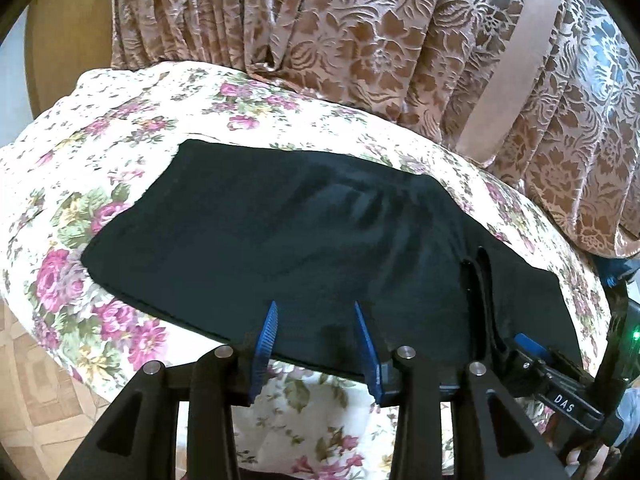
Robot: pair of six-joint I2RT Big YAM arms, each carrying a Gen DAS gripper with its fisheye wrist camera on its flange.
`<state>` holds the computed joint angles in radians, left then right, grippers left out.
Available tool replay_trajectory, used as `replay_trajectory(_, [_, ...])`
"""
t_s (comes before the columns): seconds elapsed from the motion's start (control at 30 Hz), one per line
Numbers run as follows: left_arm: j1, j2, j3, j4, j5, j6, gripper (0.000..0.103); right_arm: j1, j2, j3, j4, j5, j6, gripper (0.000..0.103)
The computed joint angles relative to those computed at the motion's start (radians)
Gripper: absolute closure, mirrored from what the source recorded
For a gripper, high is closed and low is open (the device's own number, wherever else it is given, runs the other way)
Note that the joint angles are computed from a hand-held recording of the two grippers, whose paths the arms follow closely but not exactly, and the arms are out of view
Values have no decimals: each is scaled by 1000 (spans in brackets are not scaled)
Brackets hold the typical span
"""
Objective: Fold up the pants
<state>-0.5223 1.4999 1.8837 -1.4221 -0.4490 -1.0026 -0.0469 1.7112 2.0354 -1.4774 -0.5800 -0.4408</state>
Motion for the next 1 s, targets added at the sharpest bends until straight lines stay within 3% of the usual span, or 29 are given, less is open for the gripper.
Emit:
replay_trajectory(0.17, [0,-22,-26,-5,-8,-20,63,2,-21,-30,37,1,28,43])
replay_trajectory(0.37, [7,-48,-59,-8,-14,-44,62,11,-25,-4,14,38,29,44])
replay_trajectory(0.57, [14,-59,-77,-19,-9,-69,59,14,-55,-1,62,-2,29,49])
replay_trajectory(0.63, [14,-59,-81,-23,-7,-71,59,17,-56,10,52,-19,15,57])
replay_trajectory(0.8, [16,-59,-90,2,28,-64,58,22,-69,6,19,-39,-62,58])
replay_trajectory(0.9, [22,-67,-107,33,63,-62,58,30,-66,-12,-9,-17,-101,44])
replay_trajectory(1.0, [35,-83,-134,96,124,-58,58,43,-55,-34,-18,42,-126,41])
